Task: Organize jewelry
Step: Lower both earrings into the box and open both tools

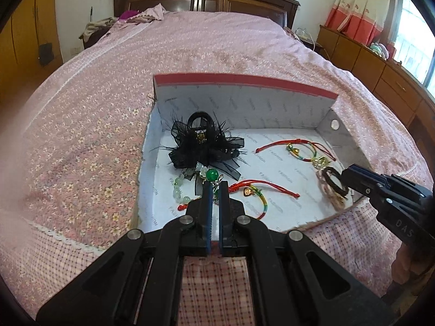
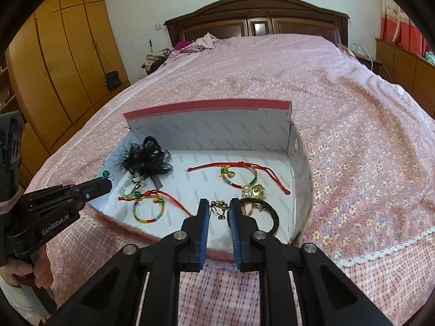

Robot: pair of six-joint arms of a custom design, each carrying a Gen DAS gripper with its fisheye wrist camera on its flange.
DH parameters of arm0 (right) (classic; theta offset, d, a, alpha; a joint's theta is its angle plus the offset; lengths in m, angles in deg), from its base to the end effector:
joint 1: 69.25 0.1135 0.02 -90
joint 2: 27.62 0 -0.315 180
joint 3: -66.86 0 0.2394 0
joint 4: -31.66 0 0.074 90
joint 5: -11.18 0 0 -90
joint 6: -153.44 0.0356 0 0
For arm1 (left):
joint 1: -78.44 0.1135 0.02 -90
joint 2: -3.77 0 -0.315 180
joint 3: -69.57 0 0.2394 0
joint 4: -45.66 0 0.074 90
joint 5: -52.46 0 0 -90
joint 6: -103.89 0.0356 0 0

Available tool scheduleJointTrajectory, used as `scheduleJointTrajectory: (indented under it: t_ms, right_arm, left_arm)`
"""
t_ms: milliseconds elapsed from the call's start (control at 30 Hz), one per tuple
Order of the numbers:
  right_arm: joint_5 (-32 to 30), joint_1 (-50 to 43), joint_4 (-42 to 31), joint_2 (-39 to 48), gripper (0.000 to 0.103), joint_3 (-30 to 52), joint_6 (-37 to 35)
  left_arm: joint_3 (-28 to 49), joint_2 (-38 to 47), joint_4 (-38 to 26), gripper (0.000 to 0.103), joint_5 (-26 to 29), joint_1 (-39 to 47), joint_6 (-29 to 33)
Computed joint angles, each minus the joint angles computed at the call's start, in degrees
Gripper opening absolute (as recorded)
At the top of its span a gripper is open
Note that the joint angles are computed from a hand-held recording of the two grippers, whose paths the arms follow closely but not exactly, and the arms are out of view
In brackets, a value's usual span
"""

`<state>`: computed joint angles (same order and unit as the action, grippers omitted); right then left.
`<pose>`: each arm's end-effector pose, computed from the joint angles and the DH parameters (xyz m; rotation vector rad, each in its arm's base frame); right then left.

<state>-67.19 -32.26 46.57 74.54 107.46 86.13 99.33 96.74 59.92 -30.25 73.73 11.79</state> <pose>0.2240 0.1598 0.1318 -0.2004 2.3705 0.2601 0.2149 -0.0222 0.1319 0.1131 2.4240 -0.2082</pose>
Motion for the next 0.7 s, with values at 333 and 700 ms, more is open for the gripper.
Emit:
scheduleJointTrajectory:
  t_ms: [333,700]
  right_arm:
    - [0.37,-0.84,2.35,4.95,0.017,1.19,-1.44]
    - [0.47,-0.63,1.6,4.64,0.021,1.4,-0.63]
  left_arm:
    - [0.59,6.65,4.38,0.0,-1.08,-0.82,-1.03]
    - [1.06,5.11,2.13,0.0,-3.5,-2.12,-1.67]
